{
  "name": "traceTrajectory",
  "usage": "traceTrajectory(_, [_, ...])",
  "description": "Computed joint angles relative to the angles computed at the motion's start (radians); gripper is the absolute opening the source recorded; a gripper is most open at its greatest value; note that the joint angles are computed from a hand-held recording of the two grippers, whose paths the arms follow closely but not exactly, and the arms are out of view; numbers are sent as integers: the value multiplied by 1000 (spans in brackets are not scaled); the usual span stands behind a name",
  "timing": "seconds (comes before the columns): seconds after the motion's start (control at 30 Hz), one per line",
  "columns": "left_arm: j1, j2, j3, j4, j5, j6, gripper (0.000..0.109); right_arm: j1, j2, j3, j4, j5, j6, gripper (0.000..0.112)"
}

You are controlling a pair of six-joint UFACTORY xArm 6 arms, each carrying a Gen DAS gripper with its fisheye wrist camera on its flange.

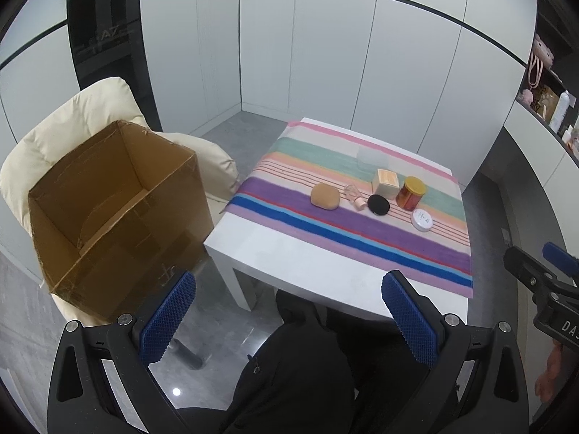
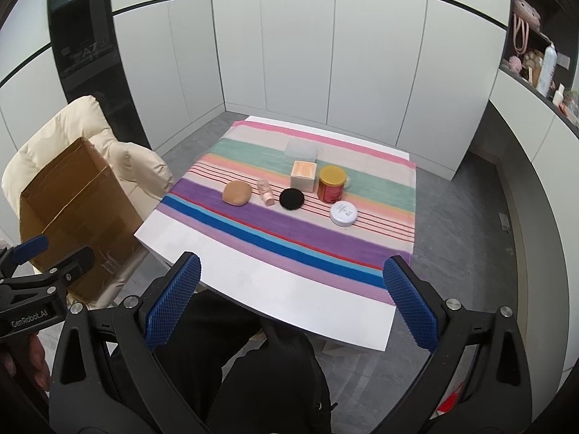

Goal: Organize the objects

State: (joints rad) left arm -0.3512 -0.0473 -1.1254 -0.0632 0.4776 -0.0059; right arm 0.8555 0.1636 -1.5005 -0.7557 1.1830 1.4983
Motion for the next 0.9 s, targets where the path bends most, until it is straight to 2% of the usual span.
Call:
traceTrajectory(0.1, [-6, 15, -10, -2, -14, 1, 103, -10, -17, 22, 9, -2, 14, 102])
traceTrajectory(0.3, [-24, 74, -90, -6, 39, 16, 102, -41, -10, 19, 17, -10, -21, 102])
traceTrajectory(0.4, [-32, 134, -158, 5, 62, 2, 102, -64, 1, 12, 25, -24, -55, 102])
traceTrajectory(0.5, [-40, 208, -240, 12, 85, 2, 102, -103, 5, 25, 41, -83, -92, 102])
traceTrajectory(0.73, [-48, 364, -436, -3, 147, 11, 102, -174, 33, 16, 54, -118, -167, 102])
traceTrajectory(0.9, [-51, 449, -531, 37, 154, -16, 102, -226, 45, 18, 81, -155, -181, 102])
